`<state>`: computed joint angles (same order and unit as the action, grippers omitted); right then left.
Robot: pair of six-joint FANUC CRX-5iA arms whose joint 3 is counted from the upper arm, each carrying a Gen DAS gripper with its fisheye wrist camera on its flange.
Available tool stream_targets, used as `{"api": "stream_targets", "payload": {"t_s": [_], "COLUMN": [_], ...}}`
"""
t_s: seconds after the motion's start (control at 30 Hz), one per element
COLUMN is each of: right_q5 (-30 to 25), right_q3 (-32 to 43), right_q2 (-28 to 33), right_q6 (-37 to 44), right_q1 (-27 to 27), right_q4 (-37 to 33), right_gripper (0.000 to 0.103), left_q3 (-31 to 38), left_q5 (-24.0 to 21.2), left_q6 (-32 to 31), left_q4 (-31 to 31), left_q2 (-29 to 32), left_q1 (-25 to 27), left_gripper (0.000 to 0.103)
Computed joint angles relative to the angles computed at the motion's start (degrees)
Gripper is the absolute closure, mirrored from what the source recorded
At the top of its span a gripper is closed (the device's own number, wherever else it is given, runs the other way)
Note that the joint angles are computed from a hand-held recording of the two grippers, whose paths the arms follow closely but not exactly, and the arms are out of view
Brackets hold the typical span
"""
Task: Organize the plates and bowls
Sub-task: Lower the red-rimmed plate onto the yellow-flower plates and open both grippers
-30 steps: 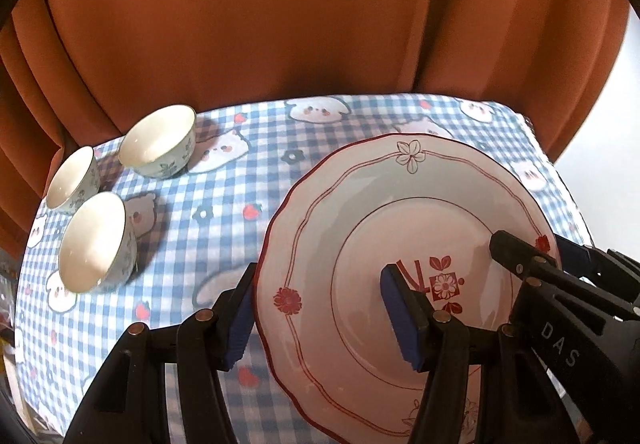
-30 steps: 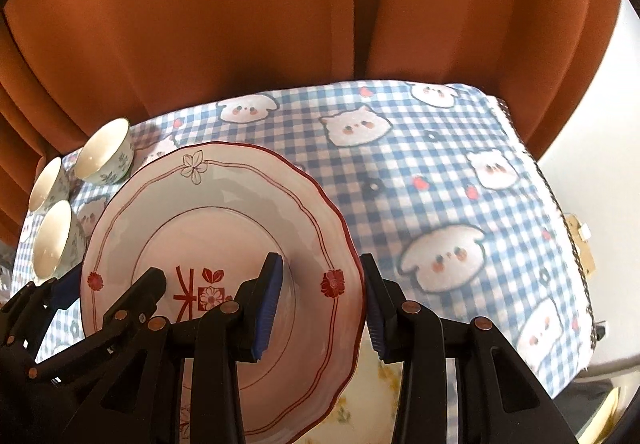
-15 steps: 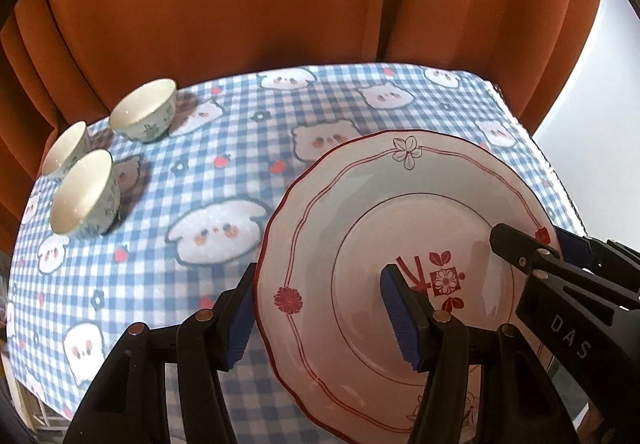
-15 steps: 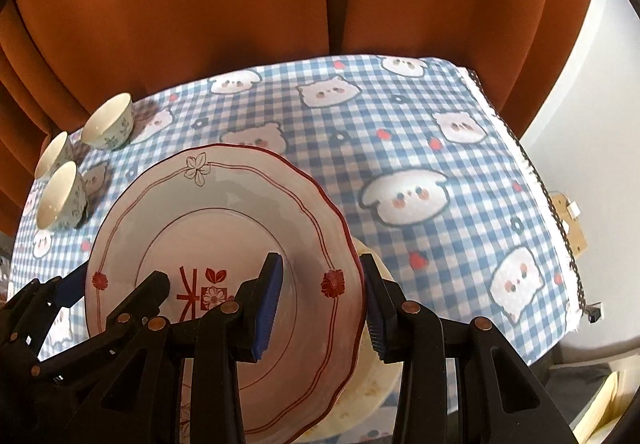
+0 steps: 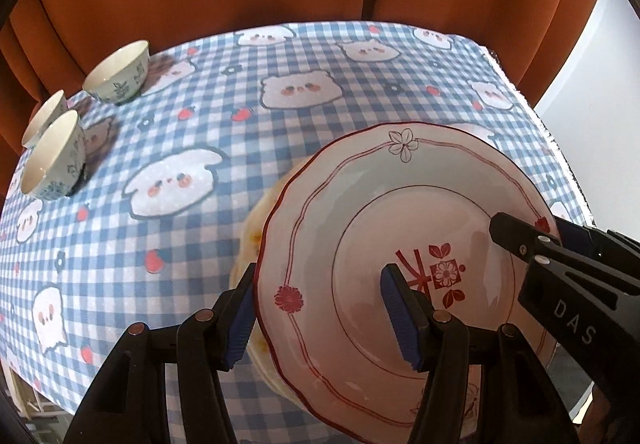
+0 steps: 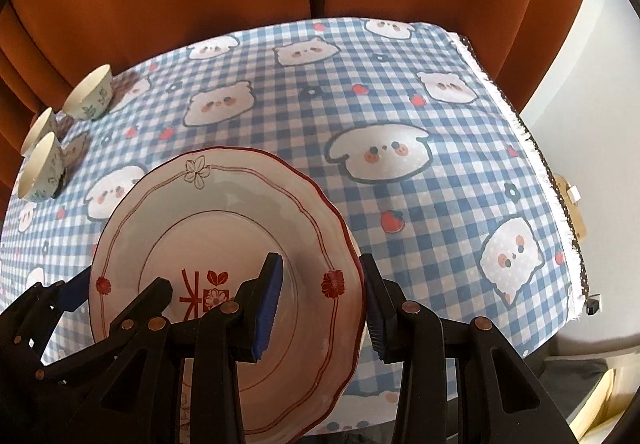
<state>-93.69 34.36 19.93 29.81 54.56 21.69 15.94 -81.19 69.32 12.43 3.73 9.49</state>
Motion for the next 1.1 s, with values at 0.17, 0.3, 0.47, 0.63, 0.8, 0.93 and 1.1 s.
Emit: {"api": "stream_targets", "payload": {"t_s": [0.17, 0.3, 0.47, 0.63, 0.8, 0.93, 1.1], "right_q5": [0.6, 1.5, 2.8, 5.0, 7.5, 9.4, 11.1], "right_q3": [-1.5, -2.8, -4.1, -5.5, -7.4, -9.6, -11.4], "right_q2": [-0.4, -0.9, -1.5, -2.3, -4.0, -6.4, -8.2], "right_q6": [1.4, 2.3, 3.1, 3.9, 5.2, 4.6, 5.2], "right_q1": [-1.3, -2.4, -3.2, -3.8, -4.2, -4.6, -4.5], "right_q4": [-1.6, -3.4, -4.9, -6.0, -7.6, -8.8, -8.9], "right_gripper": [0.061, 0.061, 0.061, 0.061, 0.061, 0.063, 0.077], "left_q3": [-0.2, 0.1, 0.7, 1.2, 0.6, 1.0, 1.5], "left_q5": [0.0, -0.3, 0.1, 0.3, 1.5, 1.5, 1.5], "left_q6": [1.4, 2.4, 4.4, 5.6, 6.5, 7.7, 9.6], "left_q4": [-1.6, -3.6, -6.1, -8.0, -9.4, -10.0, -12.8], "left_q2": [0.5, 0.7, 0.8, 0.7, 0.0, 0.2, 0.1], "left_q1": [-1.4, -2.7, -4.1, -4.9, -5.5, -5.8, -7.1], "left_gripper": [0.043, 0.043, 0.043, 0.043, 0.043, 0.043, 0.043]}}
